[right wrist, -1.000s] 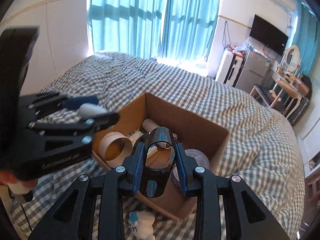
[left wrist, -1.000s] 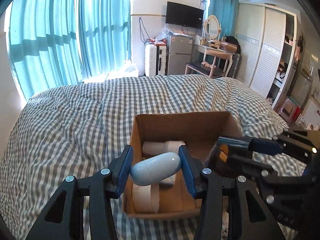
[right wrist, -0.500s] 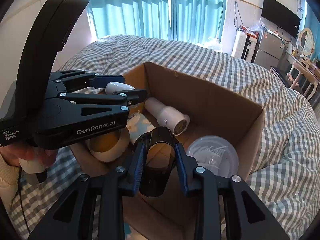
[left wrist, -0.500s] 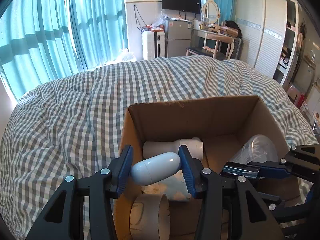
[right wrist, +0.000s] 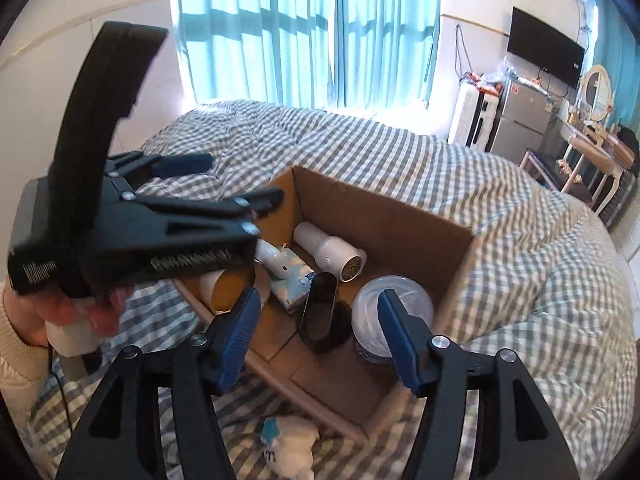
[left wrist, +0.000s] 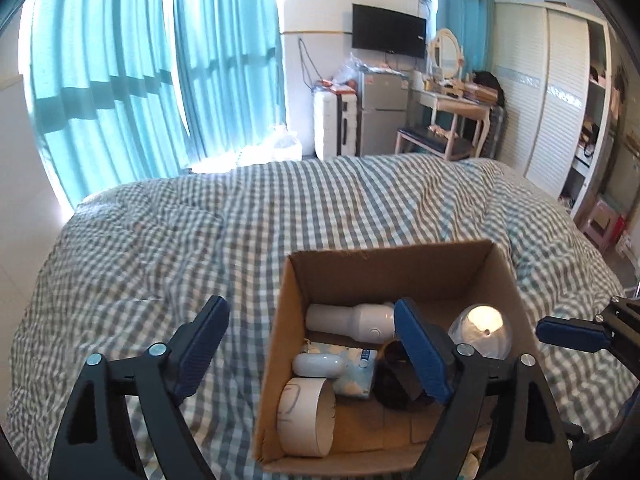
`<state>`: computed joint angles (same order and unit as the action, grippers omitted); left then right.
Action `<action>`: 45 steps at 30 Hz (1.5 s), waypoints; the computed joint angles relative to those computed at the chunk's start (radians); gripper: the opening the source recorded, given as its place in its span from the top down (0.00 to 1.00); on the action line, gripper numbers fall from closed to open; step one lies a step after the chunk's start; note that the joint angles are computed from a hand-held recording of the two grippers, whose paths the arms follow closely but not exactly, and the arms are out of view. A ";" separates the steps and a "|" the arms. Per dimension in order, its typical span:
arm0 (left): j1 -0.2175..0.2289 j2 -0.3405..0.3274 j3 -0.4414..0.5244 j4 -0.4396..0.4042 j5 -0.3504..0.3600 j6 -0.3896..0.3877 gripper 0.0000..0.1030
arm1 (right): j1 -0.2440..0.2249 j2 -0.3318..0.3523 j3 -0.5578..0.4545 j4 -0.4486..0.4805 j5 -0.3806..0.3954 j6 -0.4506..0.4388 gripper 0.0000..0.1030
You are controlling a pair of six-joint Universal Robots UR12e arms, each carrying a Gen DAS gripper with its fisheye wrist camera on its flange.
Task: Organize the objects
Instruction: 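Carry the earbud case and black sleeve into the box and open both grippers, then withdraw both grippers from the box toward the toothpaste tube and plush toy, then grasp the white toothpaste tube with purple label with the left gripper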
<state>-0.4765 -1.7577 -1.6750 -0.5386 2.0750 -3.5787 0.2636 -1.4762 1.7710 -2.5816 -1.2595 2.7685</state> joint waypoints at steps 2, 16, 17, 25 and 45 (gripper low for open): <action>-0.015 0.013 0.007 -0.032 0.053 -0.032 0.11 | 0.000 -0.023 0.011 -0.016 -0.013 -0.012 0.40; -0.140 0.105 -0.018 -0.297 0.245 -0.326 0.05 | -0.041 -0.135 0.085 -0.035 0.014 -0.107 0.33; -0.147 0.108 -0.023 -0.318 0.230 -0.354 0.05 | -0.046 -0.138 0.090 -0.028 0.019 -0.115 0.33; -0.180 0.108 -0.070 -0.380 0.174 -0.451 0.05 | -0.053 -0.122 0.121 0.043 0.034 -0.177 0.33; -0.261 0.065 -0.137 -0.423 0.037 -0.461 0.08 | -0.022 -0.076 0.183 0.084 -0.080 -0.205 0.33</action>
<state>-0.7373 -1.6931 -1.8124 -0.9617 2.1123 -4.0398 0.2417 -1.5524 1.9536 -2.4979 -1.3396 2.5637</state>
